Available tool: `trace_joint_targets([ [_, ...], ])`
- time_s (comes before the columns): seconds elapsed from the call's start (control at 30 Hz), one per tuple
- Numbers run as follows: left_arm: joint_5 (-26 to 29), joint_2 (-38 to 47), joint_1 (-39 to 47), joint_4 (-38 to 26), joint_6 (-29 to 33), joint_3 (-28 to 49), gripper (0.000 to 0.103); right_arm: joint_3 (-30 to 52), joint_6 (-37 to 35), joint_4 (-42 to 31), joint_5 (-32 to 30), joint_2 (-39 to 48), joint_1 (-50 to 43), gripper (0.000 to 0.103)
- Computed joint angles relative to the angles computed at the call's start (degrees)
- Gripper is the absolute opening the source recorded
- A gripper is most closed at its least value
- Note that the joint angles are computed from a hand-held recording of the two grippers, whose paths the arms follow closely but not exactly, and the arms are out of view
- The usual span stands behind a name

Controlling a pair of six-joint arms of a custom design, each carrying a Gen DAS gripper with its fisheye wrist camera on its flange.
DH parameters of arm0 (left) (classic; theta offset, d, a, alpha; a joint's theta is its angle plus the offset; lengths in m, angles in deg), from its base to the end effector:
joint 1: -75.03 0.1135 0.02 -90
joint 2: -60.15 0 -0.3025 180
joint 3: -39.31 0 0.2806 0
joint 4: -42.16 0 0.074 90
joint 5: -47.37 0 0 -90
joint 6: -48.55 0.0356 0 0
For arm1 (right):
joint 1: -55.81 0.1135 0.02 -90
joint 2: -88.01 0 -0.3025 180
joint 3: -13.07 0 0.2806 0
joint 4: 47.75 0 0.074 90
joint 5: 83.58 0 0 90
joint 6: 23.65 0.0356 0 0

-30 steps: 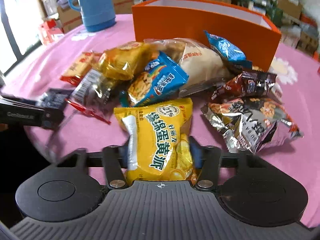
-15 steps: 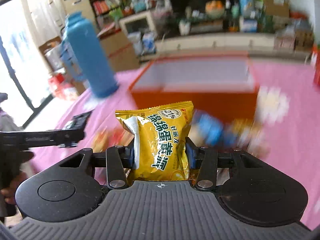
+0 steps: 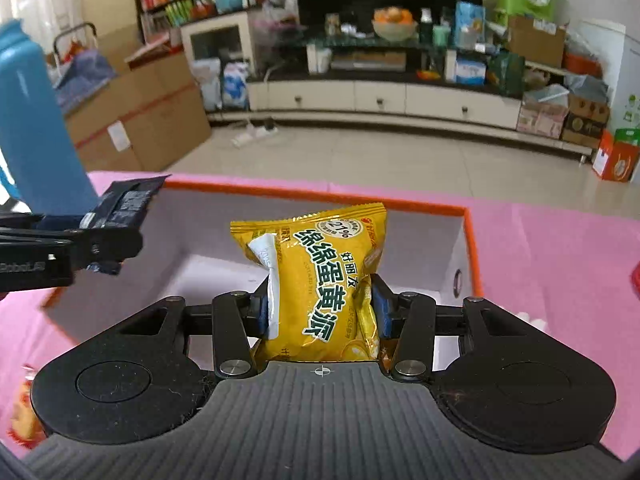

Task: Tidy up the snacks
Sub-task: 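Drop the dark blue packet and yellow chip bag into the orange box, then grasp the gold bread packet with the left tool while the right tool grasps the silver chip bag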

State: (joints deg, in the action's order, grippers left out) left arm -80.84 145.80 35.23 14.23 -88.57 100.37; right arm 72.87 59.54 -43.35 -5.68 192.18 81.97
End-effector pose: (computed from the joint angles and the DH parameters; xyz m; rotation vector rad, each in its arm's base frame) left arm 0.2555 -0.1842 0.2174 -0.4037 2.2078 0.0403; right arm 0.3360 0.1734 0.1407 -0.7555 2.1555 0.4173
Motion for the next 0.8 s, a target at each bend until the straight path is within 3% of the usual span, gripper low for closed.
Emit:
trace_joint_targets([
  [0.07, 0.75, 0.43, 0.63, 0.44, -0.4, -0.36, 0.064, 0.68, -0.65, 1.03, 1.01, 1.91, 0.34, 0.031],
  [0.13, -1.97, -1.76, -1.44, -0.74, -1.58, -1.37, 0.068, -1.21, -0.33, 3.66, 0.49, 0.35, -0.05, 0.033],
  [0.23, -6.96, -6.52, -6.61, -6.96, -6.76, -1.96, 0.069, -6.84, 1.26, 7.03, -1.32, -6.84, -1.65, 0.055],
  [0.33, -11.85, -10.66, -14.06, -17.19, -15.83, -1.27, 0.071, -13.05, 1.92, 6.37, -4.35, -17.42, -3.99, 0.067],
  [0.4, -15.26, -10.59, -20.5, -27.76, -25.46, 1.2, 0.074, -18.43, 3.05, 5.07, -6.92, -25.81, -6.11, 0.08],
  [0.47, -16.98, -8.06, -27.1, -39.35, -37.57, 4.11, 0.076, -23.63, 3.04, 1.98, -9.16, -34.17, -8.59, 0.083],
  [0.57, -14.37, -1.9, -37.43, -53.31, -57.06, 7.64, 0.079, -31.35, 2.35, -4.22, -11.47, -46.11, -13.54, 0.085],
  [0.67, -8.37, 3.73, -46.1, -56.3, -69.5, 8.37, 0.08, -38.67, 0.31, -14.55, -17.07, -58.79, -22.31, 0.085],
  [0.73, -4.69, 7.48, -49.44, -55.53, -73.13, 9.26, 0.08, -42.58, -3.66, -21.89, -21.95, -65.06, -30.24, 0.085],
  [0.8, -2.43, 9.82, -51.01, -54.02, -74.69, 9.92, 0.08, -44.91, -10.87, -26.59, -27.53, -64.14, -39.77, 0.085],
])
